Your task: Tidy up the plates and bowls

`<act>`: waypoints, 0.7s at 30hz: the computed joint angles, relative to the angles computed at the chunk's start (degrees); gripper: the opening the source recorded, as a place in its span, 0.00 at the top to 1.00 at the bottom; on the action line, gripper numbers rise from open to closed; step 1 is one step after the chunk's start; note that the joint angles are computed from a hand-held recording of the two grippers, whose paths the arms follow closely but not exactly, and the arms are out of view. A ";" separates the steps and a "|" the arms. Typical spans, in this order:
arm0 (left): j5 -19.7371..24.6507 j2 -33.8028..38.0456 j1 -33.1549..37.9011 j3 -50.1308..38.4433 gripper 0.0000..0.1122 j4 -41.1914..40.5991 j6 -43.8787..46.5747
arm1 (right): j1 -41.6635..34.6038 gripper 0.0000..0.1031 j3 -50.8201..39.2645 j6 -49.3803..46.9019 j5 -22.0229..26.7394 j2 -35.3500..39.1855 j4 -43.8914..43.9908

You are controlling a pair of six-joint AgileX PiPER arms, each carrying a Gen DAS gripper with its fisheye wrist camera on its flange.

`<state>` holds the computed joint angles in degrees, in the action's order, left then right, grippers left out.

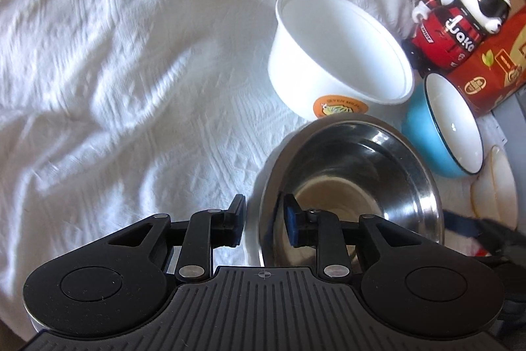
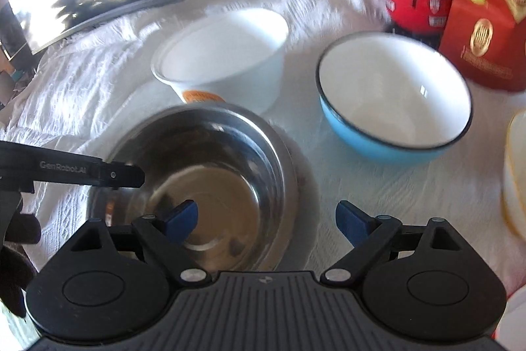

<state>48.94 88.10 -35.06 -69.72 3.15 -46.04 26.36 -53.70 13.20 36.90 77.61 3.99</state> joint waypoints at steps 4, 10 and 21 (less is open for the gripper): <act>-0.79 1.14 1.79 -0.42 0.69 -3.46 1.90 | -4.10 0.11 -0.40 -9.54 1.07 3.07 11.46; 0.85 2.57 3.49 -2.24 0.69 -6.85 4.13 | -6.00 0.10 -0.51 -17.49 2.80 4.07 19.34; 4.86 7.47 -0.57 -8.70 0.64 -8.39 6.65 | -9.83 0.11 1.20 -15.69 6.11 -0.30 18.30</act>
